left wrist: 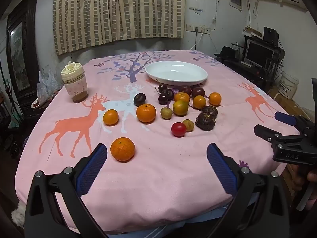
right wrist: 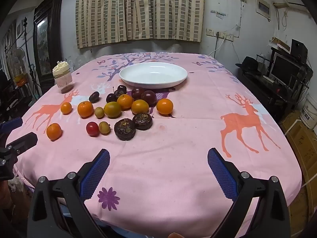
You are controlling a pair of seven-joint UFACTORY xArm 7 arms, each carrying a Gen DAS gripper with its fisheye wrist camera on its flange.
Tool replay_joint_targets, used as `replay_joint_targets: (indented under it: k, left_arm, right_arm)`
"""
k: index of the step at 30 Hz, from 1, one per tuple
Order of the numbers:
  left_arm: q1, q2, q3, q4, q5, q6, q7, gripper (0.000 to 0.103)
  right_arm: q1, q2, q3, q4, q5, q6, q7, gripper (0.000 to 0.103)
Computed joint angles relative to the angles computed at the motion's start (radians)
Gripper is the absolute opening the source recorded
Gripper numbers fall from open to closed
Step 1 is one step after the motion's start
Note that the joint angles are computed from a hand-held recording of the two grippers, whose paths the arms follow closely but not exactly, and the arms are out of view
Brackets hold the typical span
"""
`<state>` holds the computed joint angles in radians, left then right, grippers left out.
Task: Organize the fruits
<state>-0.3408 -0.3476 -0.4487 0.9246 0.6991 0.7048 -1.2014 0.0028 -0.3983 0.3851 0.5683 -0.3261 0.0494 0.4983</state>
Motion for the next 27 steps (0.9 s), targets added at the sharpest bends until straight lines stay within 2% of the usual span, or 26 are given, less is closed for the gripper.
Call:
replay_joint_targets:
  k: [3, 4, 6, 12, 15, 19, 23, 27]
  left_arm:
    - [0.006, 0.011, 0.008, 0.003, 0.004, -0.017, -0.001, 0.098]
    - [0.012, -0.011, -0.005, -0.017, 0.033, -0.026, -0.035, 0.098]
    - [0.017, 0.000, -0.012, -0.009, 0.038, -0.017, -0.035, 0.098]
    - [0.007, -0.002, -0.005, -0.008, 0.036, -0.010, -0.031, 0.098]
    - [0.007, -0.004, -0.004, -0.011, 0.036, -0.011, -0.032, 0.098]
    - [0.012, -0.002, -0.001, -0.019, 0.042, -0.022, -0.041, 0.098]
    - [0.010, -0.010, -0.008, -0.026, 0.042, -0.016, -0.048, 0.098]
    - [0.012, -0.011, -0.008, -0.027, 0.042, -0.018, -0.048, 0.098]
  right_arm:
    - [0.012, 0.006, -0.012, 0.001, 0.006, -0.004, -0.008, 0.099]
    - [0.013, 0.007, -0.013, 0.001, 0.007, -0.003, -0.009, 0.099]
    - [0.019, 0.007, -0.018, 0.001, 0.010, -0.002, -0.012, 0.099]
    - [0.017, 0.019, -0.023, 0.002, 0.011, -0.009, -0.021, 0.099]
    - [-0.005, 0.008, 0.013, -0.001, 0.003, -0.003, 0.006, 0.099]
    - [0.020, 0.006, -0.012, 0.000, 0.008, 0.006, -0.007, 0.099]
    - [0.005, 0.010, 0.008, -0.002, -0.001, 0.002, 0.011, 0.099]
    - [0.022, 0.005, -0.009, -0.002, 0.001, 0.008, 0.005, 0.099]
